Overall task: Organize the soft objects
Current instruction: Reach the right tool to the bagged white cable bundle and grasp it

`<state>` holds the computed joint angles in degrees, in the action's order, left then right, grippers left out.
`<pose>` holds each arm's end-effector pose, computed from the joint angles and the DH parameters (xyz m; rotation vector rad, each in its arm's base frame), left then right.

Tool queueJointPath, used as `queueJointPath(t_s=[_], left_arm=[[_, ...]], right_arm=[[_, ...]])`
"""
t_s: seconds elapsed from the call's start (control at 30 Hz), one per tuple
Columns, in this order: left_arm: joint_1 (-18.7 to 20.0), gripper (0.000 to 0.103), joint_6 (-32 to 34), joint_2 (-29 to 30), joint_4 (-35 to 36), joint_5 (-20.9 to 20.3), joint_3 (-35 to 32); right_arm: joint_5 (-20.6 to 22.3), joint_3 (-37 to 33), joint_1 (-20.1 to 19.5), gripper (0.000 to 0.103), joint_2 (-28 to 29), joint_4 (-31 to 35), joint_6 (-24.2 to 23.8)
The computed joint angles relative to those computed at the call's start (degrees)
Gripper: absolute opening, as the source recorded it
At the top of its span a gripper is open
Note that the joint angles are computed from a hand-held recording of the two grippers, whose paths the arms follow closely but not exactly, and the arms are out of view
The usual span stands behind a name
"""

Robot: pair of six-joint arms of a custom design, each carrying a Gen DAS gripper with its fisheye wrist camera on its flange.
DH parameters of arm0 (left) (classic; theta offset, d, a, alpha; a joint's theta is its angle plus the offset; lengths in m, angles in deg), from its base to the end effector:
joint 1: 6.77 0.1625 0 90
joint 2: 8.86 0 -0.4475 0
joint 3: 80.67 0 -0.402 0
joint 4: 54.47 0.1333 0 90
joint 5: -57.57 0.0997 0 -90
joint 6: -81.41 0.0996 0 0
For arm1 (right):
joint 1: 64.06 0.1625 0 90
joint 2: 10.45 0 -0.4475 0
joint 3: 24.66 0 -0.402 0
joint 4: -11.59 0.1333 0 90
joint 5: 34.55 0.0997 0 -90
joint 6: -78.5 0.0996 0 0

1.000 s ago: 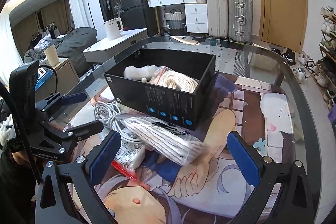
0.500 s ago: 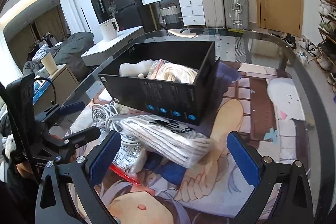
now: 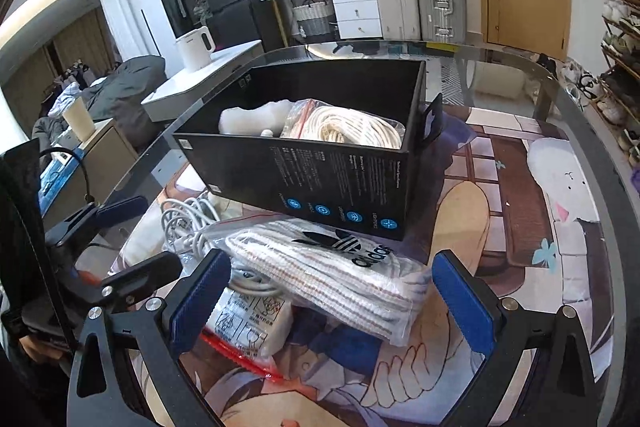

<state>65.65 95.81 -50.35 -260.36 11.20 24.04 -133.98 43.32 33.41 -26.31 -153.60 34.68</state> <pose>0.0011 -0.6655 0.1356 0.1858 2.2200 -1.1055 0.2210 -0.7855 -0.0838 1.1791 -2.5657 0.4748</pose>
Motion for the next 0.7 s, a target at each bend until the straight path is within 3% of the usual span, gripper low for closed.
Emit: queueJointPath(t_s=[0.23,0.7], left_arm=[[0.0,0.103,-0.2,-0.2,0.3,0.0,0.0],[0.1,0.103,-1.1,-0.4,0.9,-0.4,0.1]], right_arm=[[-2.8,-2.3,0.6,0.102,2.1,-1.9,1.7],[-3.9,-3.6,-0.8,0.102,1.4,-3.0,7.2]])
